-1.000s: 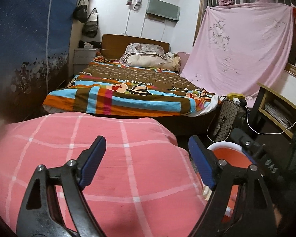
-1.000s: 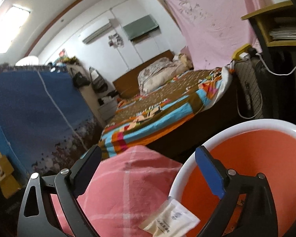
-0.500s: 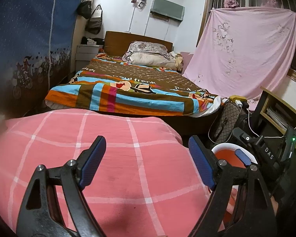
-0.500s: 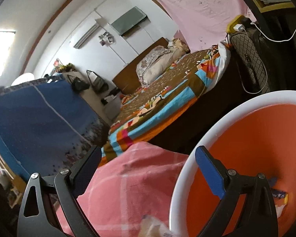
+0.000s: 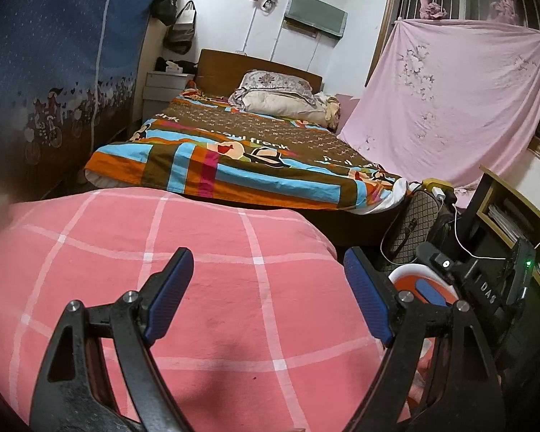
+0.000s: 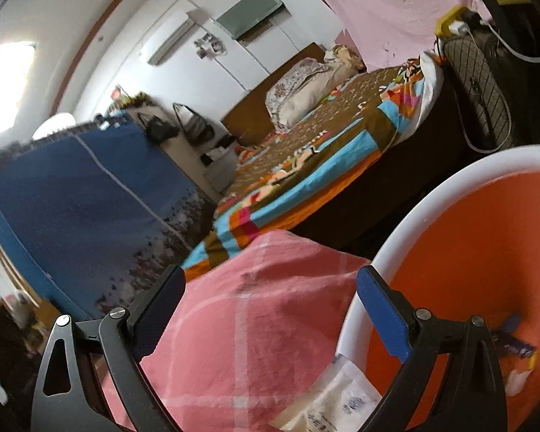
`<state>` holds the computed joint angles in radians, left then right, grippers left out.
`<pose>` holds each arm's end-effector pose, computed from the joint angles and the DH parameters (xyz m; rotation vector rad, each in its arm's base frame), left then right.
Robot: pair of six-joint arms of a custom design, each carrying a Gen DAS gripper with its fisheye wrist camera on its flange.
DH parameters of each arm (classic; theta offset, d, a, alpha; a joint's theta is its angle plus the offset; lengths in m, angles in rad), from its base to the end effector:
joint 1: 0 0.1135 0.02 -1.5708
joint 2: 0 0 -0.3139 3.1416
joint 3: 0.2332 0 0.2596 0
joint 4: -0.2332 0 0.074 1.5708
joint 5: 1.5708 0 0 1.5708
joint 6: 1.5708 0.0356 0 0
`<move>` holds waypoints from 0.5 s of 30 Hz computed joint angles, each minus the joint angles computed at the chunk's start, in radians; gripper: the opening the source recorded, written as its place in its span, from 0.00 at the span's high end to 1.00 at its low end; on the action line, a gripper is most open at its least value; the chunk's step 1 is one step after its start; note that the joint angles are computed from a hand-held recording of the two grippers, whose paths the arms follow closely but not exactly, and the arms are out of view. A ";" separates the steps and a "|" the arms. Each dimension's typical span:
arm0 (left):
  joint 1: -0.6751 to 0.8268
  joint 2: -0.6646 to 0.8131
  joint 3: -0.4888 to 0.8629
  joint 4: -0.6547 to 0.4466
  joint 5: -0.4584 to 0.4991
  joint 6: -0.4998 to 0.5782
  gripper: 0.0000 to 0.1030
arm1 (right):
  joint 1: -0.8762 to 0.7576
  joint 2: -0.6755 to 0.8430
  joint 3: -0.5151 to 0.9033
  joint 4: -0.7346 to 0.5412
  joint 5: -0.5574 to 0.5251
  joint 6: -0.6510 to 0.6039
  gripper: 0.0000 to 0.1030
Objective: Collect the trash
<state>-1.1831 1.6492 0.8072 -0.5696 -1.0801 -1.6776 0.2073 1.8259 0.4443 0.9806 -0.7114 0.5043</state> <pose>0.1319 -0.2399 0.1883 -0.5975 1.9660 0.0101 0.2874 0.0842 0.1410 -0.1899 2.0426 1.1532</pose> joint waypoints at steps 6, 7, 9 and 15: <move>-0.010 0.005 0.014 -0.042 -0.006 -0.015 0.31 | -0.039 0.047 -0.074 0.305 -0.009 0.168 0.06; -0.014 0.008 0.018 -0.057 -0.009 -0.025 0.31 | -0.043 0.051 -0.084 0.344 -0.005 0.186 0.06; -0.020 0.011 0.025 -0.081 -0.012 -0.037 0.31 | -0.046 0.052 -0.101 0.411 0.012 0.206 0.05; -0.024 0.013 0.038 -0.114 -0.015 -0.051 0.31 | -0.057 0.077 -0.139 0.586 0.040 0.256 0.04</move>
